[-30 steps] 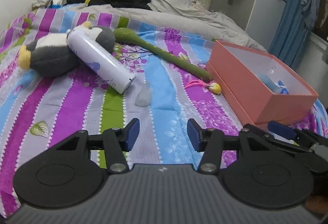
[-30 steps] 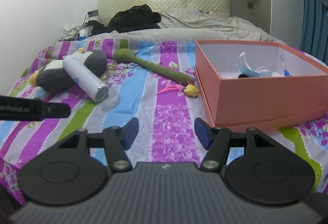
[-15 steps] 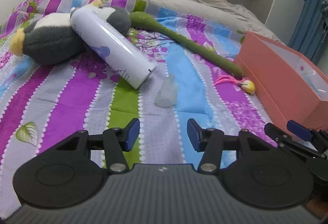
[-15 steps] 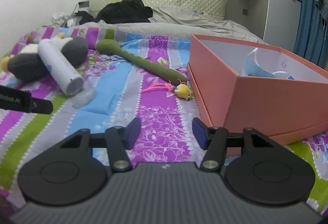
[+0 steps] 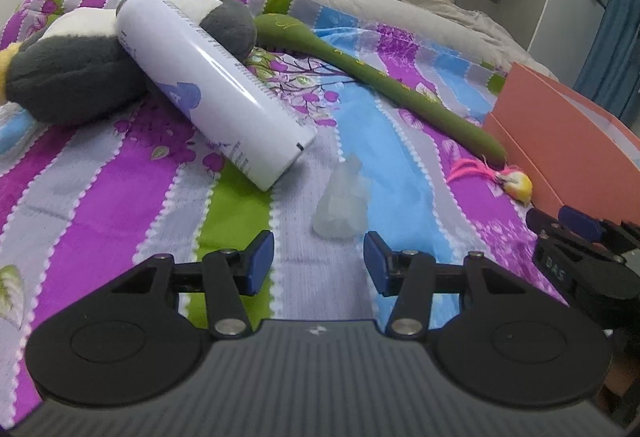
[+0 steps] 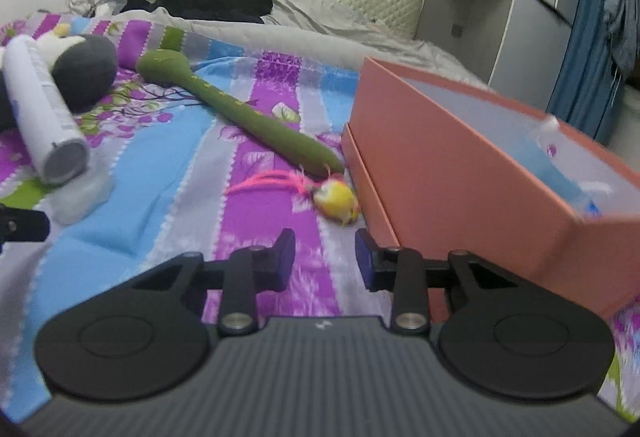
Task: Organize soft objects
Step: 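Move the left tool to the clear plastic piece while the right tool approaches the yellow bird toy, then grasp the clear plastic piece with the left tool while the right tool grasps the yellow bird toy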
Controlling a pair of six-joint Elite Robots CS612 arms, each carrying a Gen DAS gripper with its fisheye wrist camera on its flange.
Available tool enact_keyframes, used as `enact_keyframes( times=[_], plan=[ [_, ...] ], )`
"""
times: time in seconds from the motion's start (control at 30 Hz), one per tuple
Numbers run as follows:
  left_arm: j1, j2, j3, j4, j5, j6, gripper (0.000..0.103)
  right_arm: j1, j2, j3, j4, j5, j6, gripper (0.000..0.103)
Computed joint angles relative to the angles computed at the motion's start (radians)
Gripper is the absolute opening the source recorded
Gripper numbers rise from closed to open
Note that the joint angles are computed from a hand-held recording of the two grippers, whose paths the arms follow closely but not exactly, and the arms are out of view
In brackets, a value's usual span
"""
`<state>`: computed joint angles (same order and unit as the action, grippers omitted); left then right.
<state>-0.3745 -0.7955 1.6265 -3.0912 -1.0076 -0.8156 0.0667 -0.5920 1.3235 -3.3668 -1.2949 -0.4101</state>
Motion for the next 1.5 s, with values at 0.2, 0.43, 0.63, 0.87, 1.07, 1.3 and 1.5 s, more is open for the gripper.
enact_keyframes(
  times=[0.2,0.43,0.63,0.87,1.07,1.3,1.5],
  plan=[
    [0.019,0.029,-0.036,-0.021,-0.028,0.026,0.056,0.032,0.053,-0.097,0.023,-0.085,-0.037,0.035],
    [0.027,0.054,-0.064,-0.052,-0.053,0.078,0.052,0.059,0.1,-0.186,0.053,-0.177,-0.123,0.035],
    [0.029,0.06,-0.07,-0.066,-0.082,0.067,0.052,0.072,0.123,-0.222,0.087,-0.233,-0.223,0.036],
    [0.039,0.05,-0.048,-0.107,-0.12,0.015,0.052,0.074,0.127,-0.23,0.092,-0.245,-0.242,0.032],
    [0.035,0.053,-0.053,-0.111,-0.117,0.037,0.052,0.063,0.111,-0.207,0.069,-0.191,-0.217,0.032],
    [0.031,0.062,-0.078,-0.052,-0.08,0.04,0.052,0.046,0.074,-0.158,0.088,-0.098,-0.187,0.032],
    [0.033,0.067,-0.089,-0.042,-0.081,0.032,0.04,0.017,0.033,-0.133,0.184,0.054,-0.093,0.032]
  ],
)
